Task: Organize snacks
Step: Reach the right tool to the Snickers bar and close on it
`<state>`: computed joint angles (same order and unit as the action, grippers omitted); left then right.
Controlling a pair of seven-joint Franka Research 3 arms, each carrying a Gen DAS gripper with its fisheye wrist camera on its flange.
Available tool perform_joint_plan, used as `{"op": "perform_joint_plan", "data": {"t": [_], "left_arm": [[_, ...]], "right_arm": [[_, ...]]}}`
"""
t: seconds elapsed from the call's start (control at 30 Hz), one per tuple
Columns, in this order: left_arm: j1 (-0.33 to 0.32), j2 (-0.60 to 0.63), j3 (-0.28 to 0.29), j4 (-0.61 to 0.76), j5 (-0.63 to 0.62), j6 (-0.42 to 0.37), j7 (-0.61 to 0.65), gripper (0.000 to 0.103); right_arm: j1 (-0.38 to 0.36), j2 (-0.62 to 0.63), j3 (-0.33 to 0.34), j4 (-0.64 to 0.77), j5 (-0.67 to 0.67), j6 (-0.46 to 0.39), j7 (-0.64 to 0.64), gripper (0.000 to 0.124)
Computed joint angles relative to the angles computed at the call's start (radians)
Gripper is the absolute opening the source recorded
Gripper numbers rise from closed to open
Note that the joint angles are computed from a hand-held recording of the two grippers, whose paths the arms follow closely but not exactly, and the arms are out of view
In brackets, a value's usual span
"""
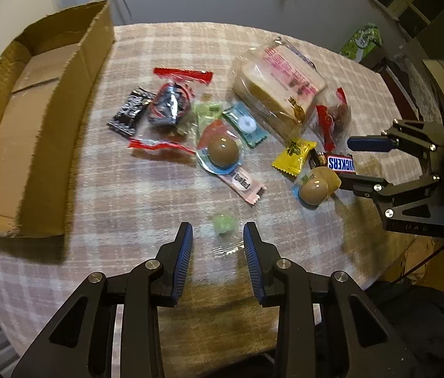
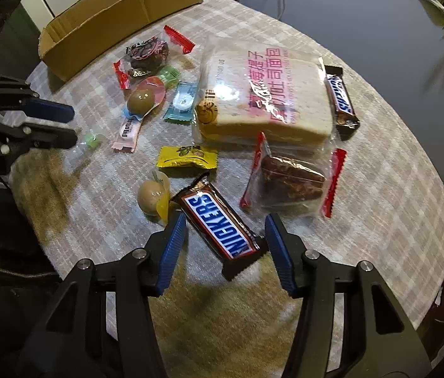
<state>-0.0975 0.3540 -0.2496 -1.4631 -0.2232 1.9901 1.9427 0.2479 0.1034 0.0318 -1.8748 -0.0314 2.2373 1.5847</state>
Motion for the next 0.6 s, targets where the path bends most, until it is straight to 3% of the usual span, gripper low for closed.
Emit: {"op": "perform_joint_plan", "data": {"t": [0.43,0.6], "left_arm": [[-0.021,0.029,-0.001,-0.002,0.052,0.039,-0.015,0.017],[-0.01,0.024,-0.004,-0.017,0.035,0.062,-0.018,0.017]], "right_arm": [[0.002,0.109,-0.007,0.093,0.066,-0.013,-0.036,0.038],[-0.002,0.126,-0.01,0.1,0.101,-0.002,-0.035,0.031]]}}
